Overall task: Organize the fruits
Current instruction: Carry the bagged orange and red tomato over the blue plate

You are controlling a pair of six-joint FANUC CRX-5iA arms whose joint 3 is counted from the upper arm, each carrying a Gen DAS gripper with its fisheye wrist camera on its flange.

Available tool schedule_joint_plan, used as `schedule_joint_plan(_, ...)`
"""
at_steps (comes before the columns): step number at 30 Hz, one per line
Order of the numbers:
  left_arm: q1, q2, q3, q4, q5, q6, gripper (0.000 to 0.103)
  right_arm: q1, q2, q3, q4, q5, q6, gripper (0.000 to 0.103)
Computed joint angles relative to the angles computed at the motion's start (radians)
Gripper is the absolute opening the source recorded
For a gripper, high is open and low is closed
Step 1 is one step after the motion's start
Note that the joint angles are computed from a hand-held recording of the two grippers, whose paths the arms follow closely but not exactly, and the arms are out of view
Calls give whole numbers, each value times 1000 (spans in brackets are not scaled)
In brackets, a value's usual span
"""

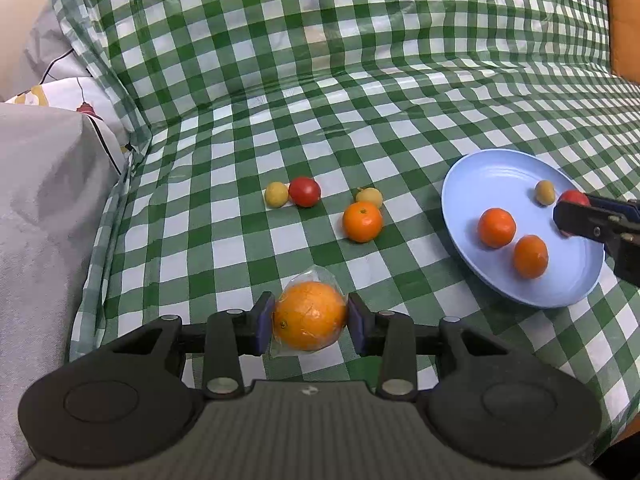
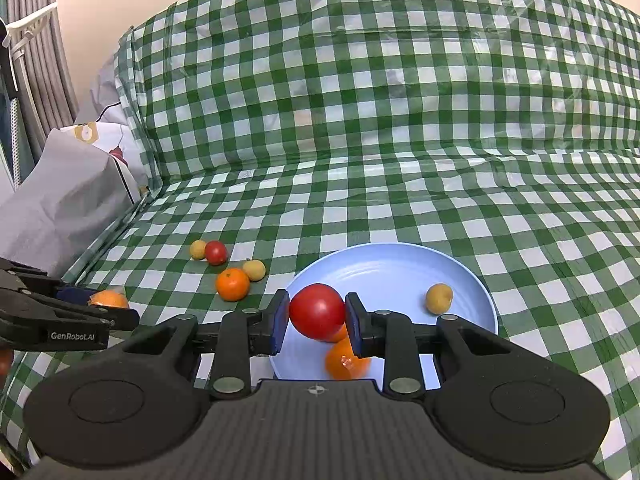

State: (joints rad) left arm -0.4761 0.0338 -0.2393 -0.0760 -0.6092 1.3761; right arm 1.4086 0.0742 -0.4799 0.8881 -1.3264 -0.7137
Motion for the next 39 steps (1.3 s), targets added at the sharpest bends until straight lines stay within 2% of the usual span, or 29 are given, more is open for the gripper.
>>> schedule_joint_plan(23, 2, 2, -4, 19, 6, -8, 43, 5, 11, -6, 9, -31, -41, 32)
schedule_joint_plan(25, 4, 1, -8, 29, 12, -15, 43, 10, 16, -3, 8, -61, -63, 32)
schedule_joint_plan(27, 9, -2, -18, 56, 25, -33, 43, 20, 21, 2, -15, -130, -122, 32)
schedule_joint_plan(29, 18, -8, -43, 122, 55, -92, 43, 29, 20, 10, -73, -202, -188, 32)
schedule_joint_plan(31, 23, -16, -83, 231, 98, -200, 43, 35, 10, 8, -129, -247, -249, 32)
schedule_joint_plan(34, 9, -30, -169, 466, 185, -443, 43, 48, -16, -17, -163, -254, -306, 32)
schedule_joint_plan(37, -38, -29, -241, 721, 244, -698, 43, 48, -28, -33, -161, -237, -298, 32)
schedule_joint_plan(39, -74, -19, -265, 840, 268, -811, 43, 43, -32, -40, -159, -216, -286, 32)
